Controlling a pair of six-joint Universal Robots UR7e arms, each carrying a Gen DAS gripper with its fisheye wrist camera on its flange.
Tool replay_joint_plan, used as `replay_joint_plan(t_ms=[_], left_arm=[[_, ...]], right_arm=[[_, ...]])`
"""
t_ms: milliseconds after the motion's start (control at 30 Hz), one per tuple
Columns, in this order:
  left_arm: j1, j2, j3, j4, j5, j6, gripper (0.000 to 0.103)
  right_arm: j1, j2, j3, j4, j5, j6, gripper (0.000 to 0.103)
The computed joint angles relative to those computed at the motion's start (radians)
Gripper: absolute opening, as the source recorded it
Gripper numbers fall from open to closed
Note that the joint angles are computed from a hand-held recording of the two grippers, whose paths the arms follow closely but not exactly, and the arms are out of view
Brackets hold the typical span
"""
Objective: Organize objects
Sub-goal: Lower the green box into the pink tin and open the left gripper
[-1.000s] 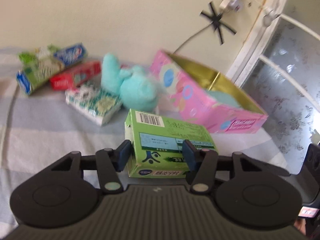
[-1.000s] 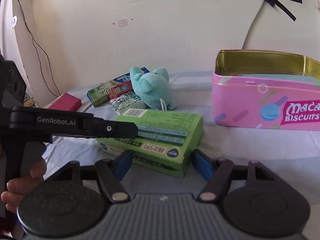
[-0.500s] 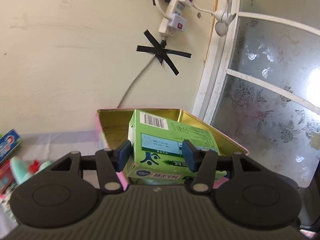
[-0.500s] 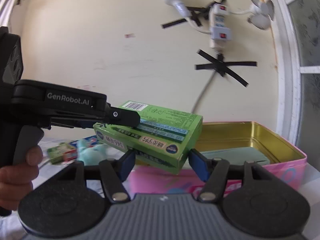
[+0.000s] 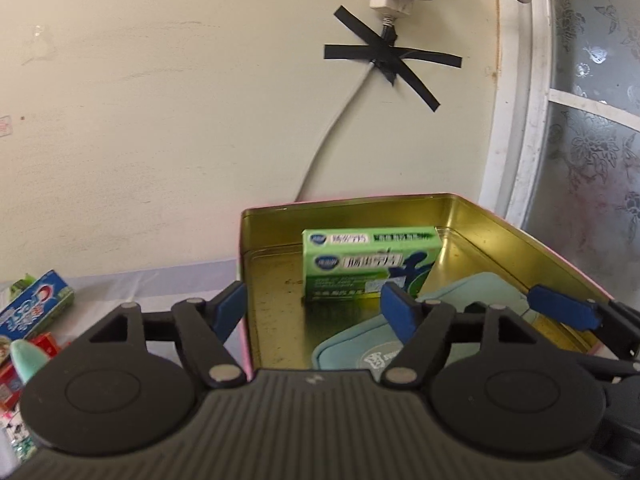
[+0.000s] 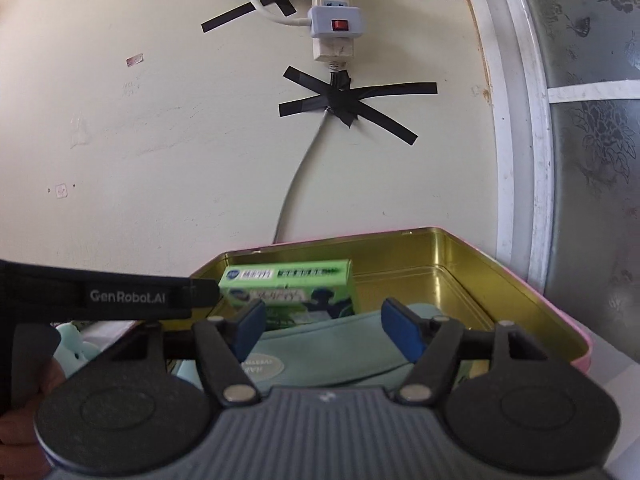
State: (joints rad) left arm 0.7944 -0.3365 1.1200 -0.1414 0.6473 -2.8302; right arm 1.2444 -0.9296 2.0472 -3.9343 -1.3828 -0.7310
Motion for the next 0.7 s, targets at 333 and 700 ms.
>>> replay_joint_plan(t_ms=[333,700], left_arm=[[-0.078,-0.064,0.138,-0.006,-0.165,-0.038,0.075],[-0.120,-0.097,0.233,0.107,-0.232,-0.208,0.075]], right_arm=[[-0.042,-0.026,0.059,-0.081,0.087,0.099,0.067],[-0.077,-0.090,0.232,-0.164,0.145,0.158,0.069]])
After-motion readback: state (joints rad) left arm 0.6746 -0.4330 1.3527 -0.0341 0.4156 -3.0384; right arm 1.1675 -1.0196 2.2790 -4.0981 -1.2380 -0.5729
